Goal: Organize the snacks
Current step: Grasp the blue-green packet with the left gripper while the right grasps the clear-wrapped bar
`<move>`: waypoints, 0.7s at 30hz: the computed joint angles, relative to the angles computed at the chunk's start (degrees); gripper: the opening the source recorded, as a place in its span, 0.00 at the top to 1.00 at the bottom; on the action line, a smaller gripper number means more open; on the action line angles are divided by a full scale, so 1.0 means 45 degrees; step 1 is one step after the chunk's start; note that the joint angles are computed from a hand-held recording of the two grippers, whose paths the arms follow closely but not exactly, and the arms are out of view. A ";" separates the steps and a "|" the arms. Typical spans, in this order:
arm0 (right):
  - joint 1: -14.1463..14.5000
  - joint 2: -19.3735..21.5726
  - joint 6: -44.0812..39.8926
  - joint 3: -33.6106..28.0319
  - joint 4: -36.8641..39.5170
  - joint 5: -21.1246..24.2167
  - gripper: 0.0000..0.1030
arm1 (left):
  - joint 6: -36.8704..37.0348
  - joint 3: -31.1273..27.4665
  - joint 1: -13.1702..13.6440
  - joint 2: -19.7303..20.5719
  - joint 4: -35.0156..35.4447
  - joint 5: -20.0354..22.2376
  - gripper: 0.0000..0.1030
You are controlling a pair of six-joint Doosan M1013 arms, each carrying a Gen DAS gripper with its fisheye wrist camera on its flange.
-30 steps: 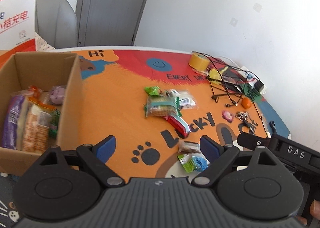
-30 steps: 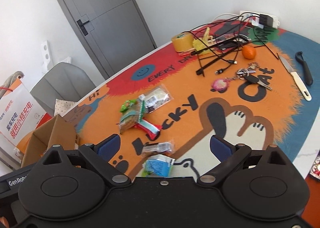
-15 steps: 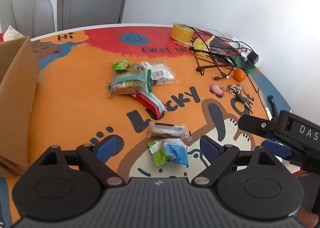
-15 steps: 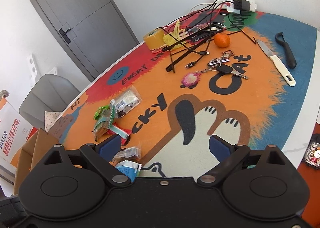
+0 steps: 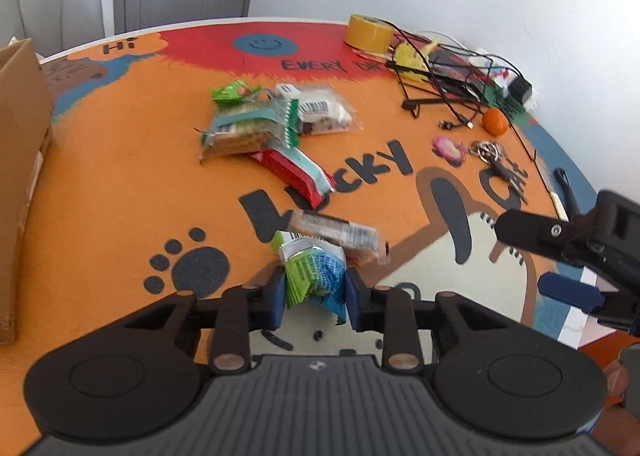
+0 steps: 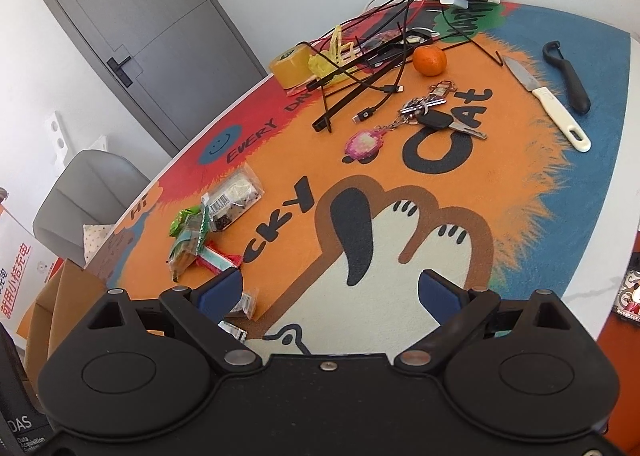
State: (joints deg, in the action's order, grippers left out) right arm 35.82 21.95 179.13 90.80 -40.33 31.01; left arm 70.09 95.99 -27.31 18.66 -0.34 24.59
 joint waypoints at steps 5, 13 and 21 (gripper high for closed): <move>0.0043 0.0174 -0.0441 -0.0188 0.0374 -0.0047 0.07 | 0.0224 0.0328 0.0161 -0.0297 -0.0251 -0.0643 0.77; 0.0200 0.0528 -0.1311 -0.0649 0.0884 -0.0119 0.07 | 0.0463 0.0628 0.0486 -0.0576 -0.0716 -0.1032 0.78; 0.0224 0.1027 -0.2492 -0.1298 0.1847 -0.0243 0.10 | -0.0405 0.0835 0.0715 -0.0921 -0.0052 -0.1363 0.78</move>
